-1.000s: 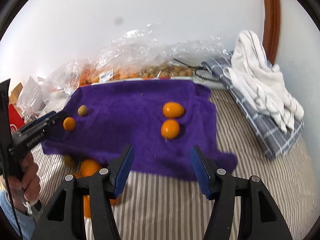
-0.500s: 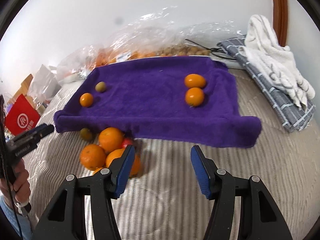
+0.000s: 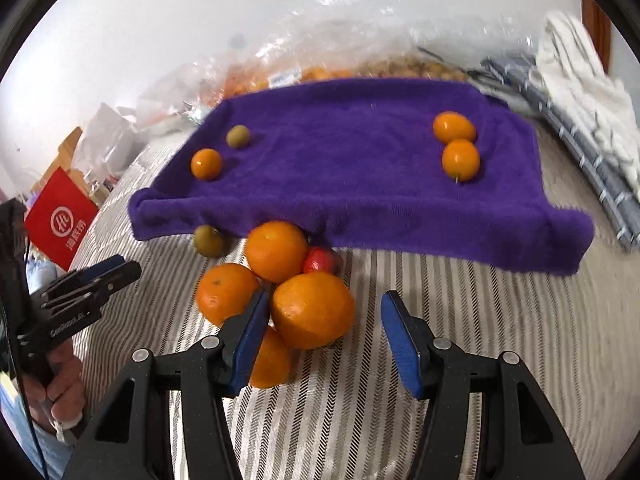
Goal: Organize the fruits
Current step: 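Lift both open grippers away from the towel toward the loose fruits, then grasp a large orange with the right gripper while the left grasps a green fruit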
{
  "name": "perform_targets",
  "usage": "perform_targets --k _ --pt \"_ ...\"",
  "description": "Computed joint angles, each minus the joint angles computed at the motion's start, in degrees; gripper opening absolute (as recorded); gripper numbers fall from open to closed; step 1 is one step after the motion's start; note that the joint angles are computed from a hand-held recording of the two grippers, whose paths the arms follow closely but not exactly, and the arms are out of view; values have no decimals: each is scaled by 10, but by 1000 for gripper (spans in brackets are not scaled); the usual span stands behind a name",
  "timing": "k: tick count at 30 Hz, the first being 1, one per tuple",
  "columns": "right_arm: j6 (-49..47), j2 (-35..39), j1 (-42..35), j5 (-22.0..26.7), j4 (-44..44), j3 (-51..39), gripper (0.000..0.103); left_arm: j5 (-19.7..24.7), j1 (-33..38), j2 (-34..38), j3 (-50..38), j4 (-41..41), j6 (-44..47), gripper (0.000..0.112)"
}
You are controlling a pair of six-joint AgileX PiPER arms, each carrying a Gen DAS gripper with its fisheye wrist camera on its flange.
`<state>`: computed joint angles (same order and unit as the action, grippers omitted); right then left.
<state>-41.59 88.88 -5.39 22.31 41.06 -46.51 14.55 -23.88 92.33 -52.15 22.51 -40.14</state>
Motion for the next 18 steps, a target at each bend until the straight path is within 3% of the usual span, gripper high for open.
perform_targets --k 2,4,12,18 --pt "-54 10 -17 30 55 -5 42 1 -1 2 -2 -6 9 48" --pt "-63 6 -23 41 63 -6 42 3 -2 4 -5 -11 17 49" --pt "-119 -64 -76 -30 67 46 42 -3 6 4 -5 -53 58 51" --pt "-124 -47 -113 -58 50 57 42 -7 8 2 -2 -62 68 51"
